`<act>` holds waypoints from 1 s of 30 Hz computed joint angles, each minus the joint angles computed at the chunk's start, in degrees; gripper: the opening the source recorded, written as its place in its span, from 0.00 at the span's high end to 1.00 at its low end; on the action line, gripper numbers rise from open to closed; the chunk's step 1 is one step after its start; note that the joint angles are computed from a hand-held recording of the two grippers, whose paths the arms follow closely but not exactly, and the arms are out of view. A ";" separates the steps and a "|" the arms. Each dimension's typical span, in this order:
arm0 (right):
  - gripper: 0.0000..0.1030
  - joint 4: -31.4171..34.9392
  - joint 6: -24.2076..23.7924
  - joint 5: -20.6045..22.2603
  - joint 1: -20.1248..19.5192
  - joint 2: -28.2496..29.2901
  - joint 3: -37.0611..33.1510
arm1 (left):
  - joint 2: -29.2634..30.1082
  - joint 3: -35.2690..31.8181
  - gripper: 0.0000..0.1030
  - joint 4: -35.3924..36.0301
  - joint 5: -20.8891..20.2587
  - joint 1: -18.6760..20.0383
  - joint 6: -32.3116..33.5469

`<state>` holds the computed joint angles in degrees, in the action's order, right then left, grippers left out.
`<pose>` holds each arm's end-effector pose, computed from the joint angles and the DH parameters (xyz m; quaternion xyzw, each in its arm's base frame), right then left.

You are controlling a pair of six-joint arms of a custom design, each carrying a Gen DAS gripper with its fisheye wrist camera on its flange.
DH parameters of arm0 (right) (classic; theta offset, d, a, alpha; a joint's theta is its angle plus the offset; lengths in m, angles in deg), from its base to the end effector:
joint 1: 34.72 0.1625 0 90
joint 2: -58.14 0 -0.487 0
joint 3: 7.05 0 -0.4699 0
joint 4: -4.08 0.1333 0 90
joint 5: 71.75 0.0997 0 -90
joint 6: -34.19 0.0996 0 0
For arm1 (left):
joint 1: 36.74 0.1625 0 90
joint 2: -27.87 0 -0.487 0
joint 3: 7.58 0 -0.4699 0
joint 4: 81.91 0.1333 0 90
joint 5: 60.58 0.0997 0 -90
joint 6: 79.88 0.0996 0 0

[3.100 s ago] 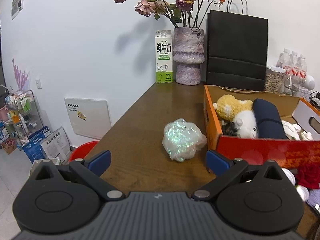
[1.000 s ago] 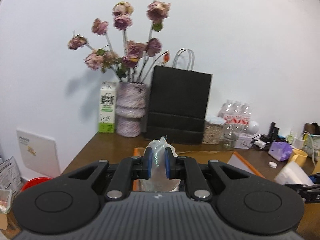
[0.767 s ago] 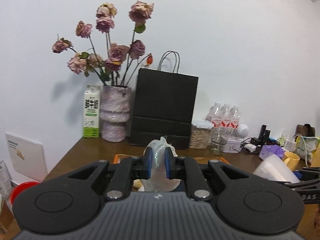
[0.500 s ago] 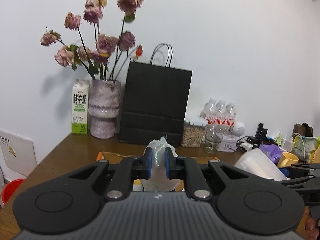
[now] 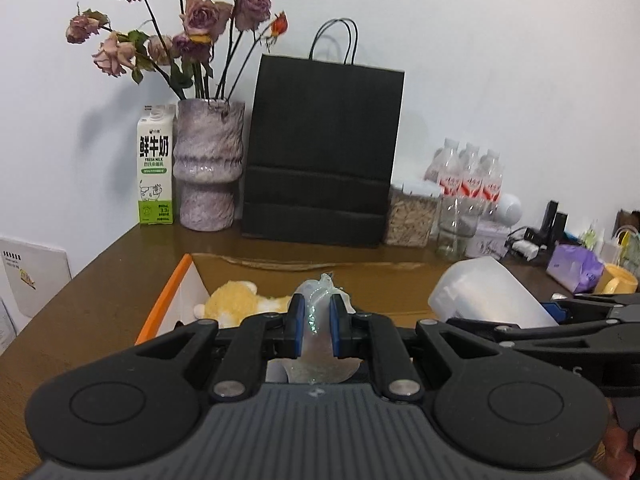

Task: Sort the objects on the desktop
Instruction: 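Carry container and iridescent bag into the box and open both grippers, then withdraw both tools from the box back over the table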

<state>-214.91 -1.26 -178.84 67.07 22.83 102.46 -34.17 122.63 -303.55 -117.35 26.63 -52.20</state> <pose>0.2368 -0.6254 0.0184 0.2891 -0.8318 0.4183 0.2224 -0.0661 -0.5510 0.2084 0.2381 0.7938 -0.5018 0.2478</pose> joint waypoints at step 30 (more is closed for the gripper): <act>0.02 -6.47 -1.20 -0.69 -1.11 1.96 0.06 | 4.66 -0.29 0.00 -16.70 7.85 -2.59 10.35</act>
